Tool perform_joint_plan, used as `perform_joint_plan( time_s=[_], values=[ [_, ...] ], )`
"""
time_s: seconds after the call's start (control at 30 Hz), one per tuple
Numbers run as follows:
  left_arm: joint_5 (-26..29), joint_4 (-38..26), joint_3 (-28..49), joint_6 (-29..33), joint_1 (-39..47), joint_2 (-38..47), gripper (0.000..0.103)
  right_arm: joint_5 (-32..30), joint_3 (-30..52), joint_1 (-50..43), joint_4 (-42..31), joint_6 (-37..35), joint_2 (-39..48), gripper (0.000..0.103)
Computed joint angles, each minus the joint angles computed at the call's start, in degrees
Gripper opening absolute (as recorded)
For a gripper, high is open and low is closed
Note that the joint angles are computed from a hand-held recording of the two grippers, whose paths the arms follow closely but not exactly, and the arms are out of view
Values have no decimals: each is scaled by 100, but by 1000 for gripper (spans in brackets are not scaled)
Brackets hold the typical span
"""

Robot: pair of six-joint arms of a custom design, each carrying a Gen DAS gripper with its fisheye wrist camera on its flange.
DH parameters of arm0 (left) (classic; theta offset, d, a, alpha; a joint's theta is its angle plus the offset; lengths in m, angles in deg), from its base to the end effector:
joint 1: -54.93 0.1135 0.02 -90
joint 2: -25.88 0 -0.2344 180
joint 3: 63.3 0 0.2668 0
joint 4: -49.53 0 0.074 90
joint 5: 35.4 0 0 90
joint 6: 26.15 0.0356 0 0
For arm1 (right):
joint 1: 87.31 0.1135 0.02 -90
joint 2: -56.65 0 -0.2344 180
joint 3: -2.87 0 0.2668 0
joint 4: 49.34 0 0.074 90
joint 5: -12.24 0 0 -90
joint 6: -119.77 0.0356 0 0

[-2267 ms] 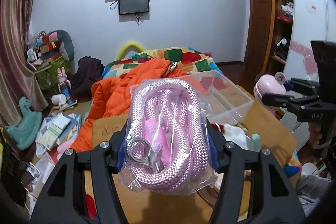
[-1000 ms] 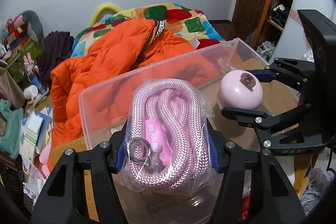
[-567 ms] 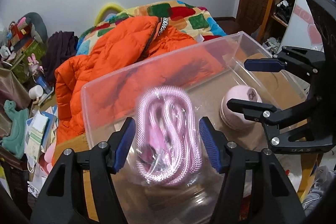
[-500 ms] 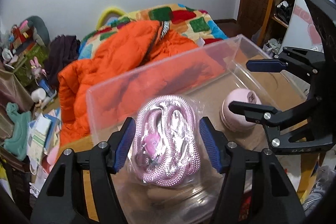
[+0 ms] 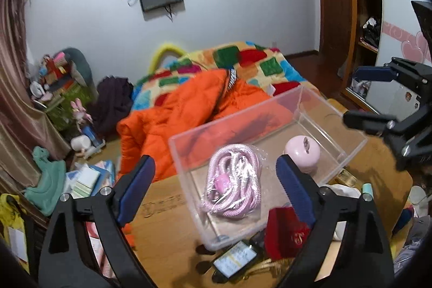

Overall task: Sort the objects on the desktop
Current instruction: 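Withdraw both open tools from the box back over the table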

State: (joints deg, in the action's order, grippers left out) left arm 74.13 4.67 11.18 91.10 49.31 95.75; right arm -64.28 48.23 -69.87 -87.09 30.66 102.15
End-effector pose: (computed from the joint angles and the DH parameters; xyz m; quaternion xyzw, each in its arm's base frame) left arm 0.2848 -0.0400 0.2855 0.3214 0.8374 -0.0734 0.4361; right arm 0.2011 0.0545 0.2133 -0.0774 0.8903 -0.0346 0.4474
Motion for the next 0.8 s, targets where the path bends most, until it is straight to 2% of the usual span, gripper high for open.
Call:
perform_joint_plan(
  time_s=[0.2,0.37,0.6,0.8],
  values=[
    [337,-312,-408,171,429,-876,95,749,-177,692,-877,137,-1334,85],
    [591,-580,-800,370,776,-1521,96,1515,-406,1484,-1642,605,-2200,86],
    [458,-970,-1242,487,728,-2264,97,1811,-736,1923,-2559,1224,-3112,87],
    [311,-1327,-1645,-26,380,-2887,98,1964,-1150,2145,-3396,1594,-3960,87]
  ],
)
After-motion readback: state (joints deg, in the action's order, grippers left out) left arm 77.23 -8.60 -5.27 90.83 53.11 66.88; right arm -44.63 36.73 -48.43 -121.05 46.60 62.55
